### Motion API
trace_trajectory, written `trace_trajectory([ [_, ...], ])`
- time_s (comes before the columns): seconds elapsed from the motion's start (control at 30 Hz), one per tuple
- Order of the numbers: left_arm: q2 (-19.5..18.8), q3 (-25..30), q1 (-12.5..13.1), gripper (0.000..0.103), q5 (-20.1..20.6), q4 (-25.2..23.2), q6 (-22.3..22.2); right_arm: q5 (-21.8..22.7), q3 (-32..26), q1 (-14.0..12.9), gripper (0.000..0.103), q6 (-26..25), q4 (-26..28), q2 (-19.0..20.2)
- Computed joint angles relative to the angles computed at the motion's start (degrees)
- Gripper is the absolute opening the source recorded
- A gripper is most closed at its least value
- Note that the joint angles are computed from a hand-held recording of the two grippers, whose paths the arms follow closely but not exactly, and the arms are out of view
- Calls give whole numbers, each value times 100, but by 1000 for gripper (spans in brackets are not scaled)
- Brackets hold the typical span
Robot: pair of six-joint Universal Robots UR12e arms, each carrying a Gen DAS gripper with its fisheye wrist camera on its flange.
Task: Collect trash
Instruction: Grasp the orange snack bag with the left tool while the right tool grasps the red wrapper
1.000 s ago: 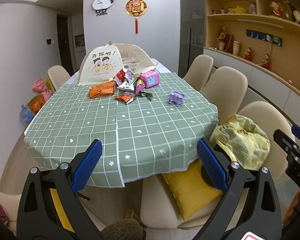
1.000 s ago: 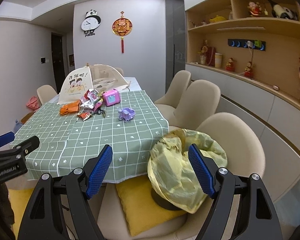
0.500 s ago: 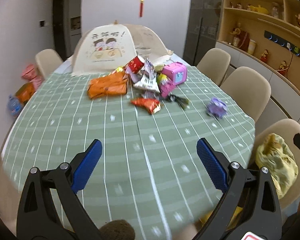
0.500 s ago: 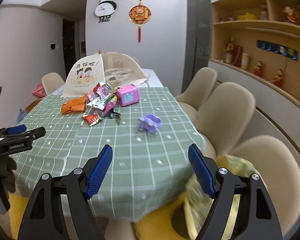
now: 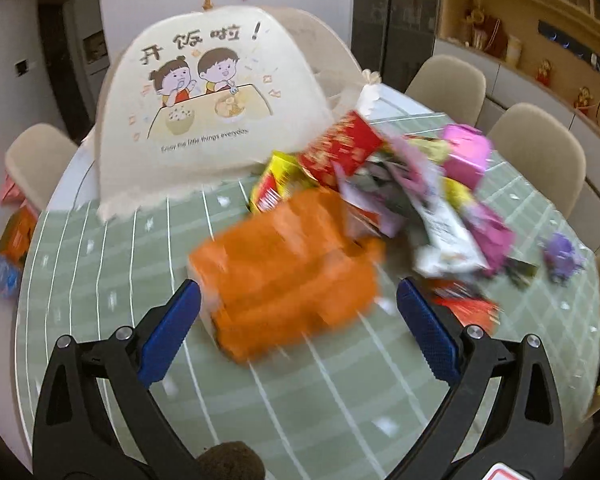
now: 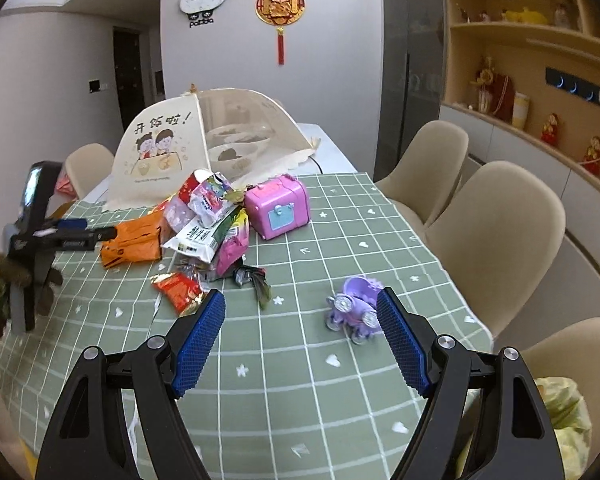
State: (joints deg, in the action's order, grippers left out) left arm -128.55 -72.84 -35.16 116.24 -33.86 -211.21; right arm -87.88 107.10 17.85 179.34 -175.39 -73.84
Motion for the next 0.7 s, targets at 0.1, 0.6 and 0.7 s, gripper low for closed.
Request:
trace_trajectory([
  [0.1,-56,69,323,89,-467,-63,-44,-181,-181,60,74,-65,286,124],
  [0.6,131,-595,627,63,-2374,454,-897,61,-685,74,74,-559,1085,517],
  [0.7,211,-751,565,62,-2560,462,-1385,250,-788,86,74,-666,1125,589],
])
